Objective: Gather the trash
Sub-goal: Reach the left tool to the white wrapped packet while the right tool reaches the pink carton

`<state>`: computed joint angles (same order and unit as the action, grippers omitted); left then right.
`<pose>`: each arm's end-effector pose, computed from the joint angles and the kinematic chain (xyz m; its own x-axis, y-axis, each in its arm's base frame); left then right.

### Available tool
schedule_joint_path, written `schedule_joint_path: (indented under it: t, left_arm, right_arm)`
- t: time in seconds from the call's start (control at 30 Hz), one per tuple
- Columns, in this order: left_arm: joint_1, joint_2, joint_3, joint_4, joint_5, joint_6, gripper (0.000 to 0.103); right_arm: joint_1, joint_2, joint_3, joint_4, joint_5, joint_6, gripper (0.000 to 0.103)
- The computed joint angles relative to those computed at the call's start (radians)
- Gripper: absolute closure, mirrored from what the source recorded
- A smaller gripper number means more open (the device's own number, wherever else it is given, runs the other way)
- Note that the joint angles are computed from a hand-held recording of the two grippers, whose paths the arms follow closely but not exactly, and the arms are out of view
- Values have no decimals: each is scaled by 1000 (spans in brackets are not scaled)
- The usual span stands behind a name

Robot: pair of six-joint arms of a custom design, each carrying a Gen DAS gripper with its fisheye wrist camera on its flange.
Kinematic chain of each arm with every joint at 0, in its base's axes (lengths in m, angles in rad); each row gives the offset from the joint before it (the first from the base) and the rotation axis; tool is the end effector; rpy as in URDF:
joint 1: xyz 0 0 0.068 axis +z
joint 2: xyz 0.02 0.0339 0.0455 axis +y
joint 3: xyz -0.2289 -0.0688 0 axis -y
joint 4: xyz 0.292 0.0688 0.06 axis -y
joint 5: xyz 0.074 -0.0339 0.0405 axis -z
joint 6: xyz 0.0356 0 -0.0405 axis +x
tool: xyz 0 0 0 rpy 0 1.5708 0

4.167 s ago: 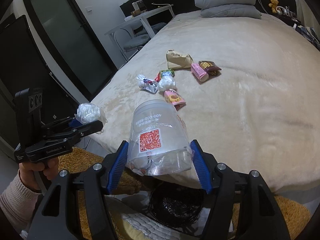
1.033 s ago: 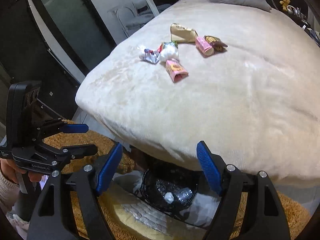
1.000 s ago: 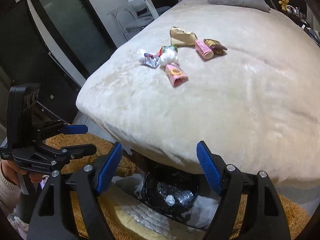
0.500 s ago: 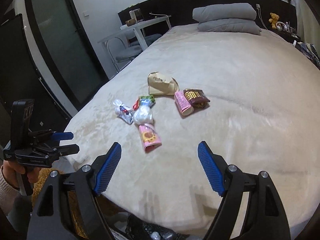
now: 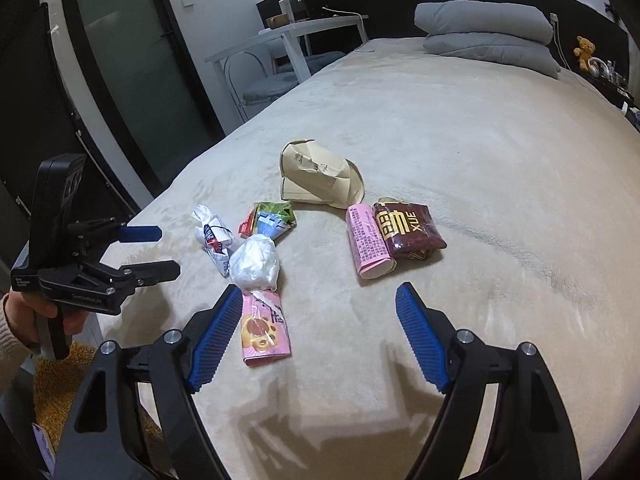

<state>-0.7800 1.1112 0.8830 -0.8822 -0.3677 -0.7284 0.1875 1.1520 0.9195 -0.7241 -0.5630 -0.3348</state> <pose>0.1968 -0.1766 0.2150 -0.8366 -0.0462 -0.5459 -0.0190 0.9983 -0.0554 0.2763 0.0718 0.2286 -0.6072 -0.3980 -0.6876 -0.6981 0.6805 0.2226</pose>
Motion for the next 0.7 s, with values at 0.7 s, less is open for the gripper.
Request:
schedule_joint_path:
  t: [0.7]
  left_arm:
    - [176,137,-26,178,98,100,16]
  right_arm:
    - [89,347,186,114,124,-69,40]
